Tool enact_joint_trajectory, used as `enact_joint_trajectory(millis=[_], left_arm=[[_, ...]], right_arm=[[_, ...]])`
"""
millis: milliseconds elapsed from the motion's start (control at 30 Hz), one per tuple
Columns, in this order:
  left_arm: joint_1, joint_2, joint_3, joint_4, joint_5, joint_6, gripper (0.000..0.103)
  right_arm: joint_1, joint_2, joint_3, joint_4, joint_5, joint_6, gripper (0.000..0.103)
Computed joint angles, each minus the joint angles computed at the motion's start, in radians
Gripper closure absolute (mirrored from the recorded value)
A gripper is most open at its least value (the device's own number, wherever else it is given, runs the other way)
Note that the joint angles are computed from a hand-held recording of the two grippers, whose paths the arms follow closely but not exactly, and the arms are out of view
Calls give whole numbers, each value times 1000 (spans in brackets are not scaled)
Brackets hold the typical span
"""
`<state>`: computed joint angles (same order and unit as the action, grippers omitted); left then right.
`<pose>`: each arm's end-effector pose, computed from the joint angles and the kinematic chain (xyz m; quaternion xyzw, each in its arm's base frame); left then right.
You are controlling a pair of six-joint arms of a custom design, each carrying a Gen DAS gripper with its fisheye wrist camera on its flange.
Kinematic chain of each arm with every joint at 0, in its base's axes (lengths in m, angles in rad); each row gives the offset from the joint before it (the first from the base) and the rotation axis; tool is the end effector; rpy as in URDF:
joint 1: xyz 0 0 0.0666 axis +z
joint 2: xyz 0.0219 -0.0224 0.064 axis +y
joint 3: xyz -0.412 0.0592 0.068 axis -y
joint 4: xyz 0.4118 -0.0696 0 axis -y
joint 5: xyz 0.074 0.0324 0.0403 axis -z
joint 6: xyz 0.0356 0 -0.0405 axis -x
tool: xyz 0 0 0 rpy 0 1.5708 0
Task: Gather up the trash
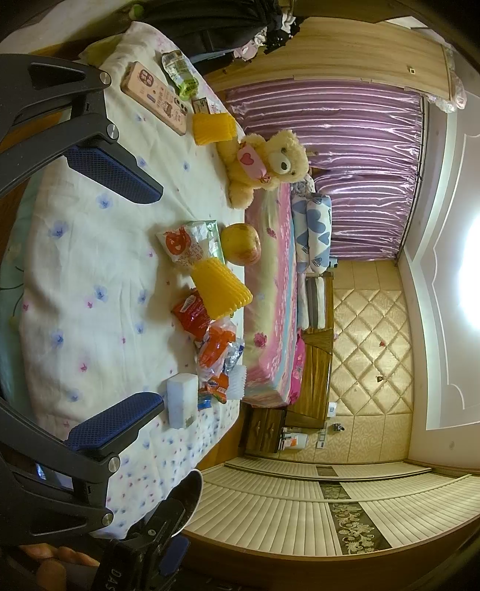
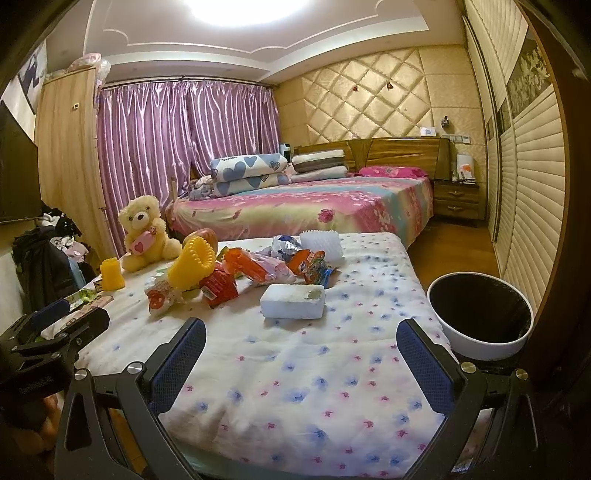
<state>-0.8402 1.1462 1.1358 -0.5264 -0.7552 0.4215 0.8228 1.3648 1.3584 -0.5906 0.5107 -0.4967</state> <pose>0.2926 -0.2906 0.4785 -0.0103 0.8283 -0.0122 0.5601 0.3550 0.3564 0.4859 -0.0222 0.8630 0.1011 0.4945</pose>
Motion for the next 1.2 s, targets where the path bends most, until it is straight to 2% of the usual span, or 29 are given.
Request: enact_joint_trajectory(millis=[467, 667, 867, 1200], left_arm=[[4, 0, -1, -13, 13, 16, 1], [33, 2, 1, -49, 61, 57, 1], [85, 23, 23, -102, 117, 94, 1], [221, 124, 94, -142, 240, 96, 1]], right_arm=[[-1, 3, -1, -5, -13, -12, 0], [-15, 12, 4, -22, -44, -28, 0], [-43, 47, 35, -70, -121, -62, 0], [-105, 149, 114, -132, -254, -85, 0]])
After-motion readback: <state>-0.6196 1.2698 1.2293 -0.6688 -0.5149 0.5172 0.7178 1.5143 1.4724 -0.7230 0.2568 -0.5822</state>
